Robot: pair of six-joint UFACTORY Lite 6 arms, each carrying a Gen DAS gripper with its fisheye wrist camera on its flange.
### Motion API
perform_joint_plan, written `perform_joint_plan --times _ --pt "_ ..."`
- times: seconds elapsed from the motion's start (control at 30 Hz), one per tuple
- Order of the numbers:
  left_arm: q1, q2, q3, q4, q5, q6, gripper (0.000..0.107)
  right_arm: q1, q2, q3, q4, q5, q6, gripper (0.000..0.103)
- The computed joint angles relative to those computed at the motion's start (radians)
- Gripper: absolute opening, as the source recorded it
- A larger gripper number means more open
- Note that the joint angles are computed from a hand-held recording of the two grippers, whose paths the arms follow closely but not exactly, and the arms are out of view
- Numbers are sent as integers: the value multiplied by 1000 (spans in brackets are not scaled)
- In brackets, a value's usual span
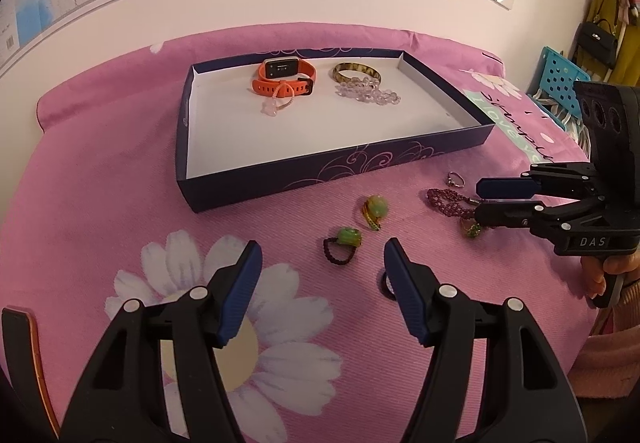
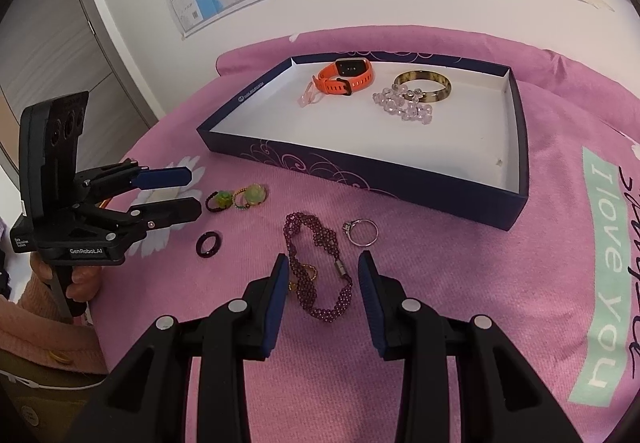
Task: Organize jewelry
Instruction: 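Lower the open right gripper and close it on the maroon beaded bracelet, then lift the maroon bracelet with the right gripper while the left grasps the black ring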
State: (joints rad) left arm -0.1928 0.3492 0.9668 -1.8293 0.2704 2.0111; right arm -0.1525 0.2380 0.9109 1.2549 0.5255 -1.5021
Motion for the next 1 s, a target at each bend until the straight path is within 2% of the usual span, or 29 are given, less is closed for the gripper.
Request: perform_joint_plan --times 0.1,0.33,0.67,0.9,1.0 --pt "2 6 5 15 5 -16 63 1 4 0 8 -2 -5 32" --pt "-2 19 17 32 0 -26 63 -8 19 14 -7 -10 16 17" --pt "-16 33 26 44 0 -34 63 -2 3 3 -20 -18 20 8" --pt "-14 35 27 41 1 -34 64 0 -8 -4 -9 -26 11 6" --pt "-13 36 27 41 2 -33 64 1 -2 1 -24 -30 29 11"
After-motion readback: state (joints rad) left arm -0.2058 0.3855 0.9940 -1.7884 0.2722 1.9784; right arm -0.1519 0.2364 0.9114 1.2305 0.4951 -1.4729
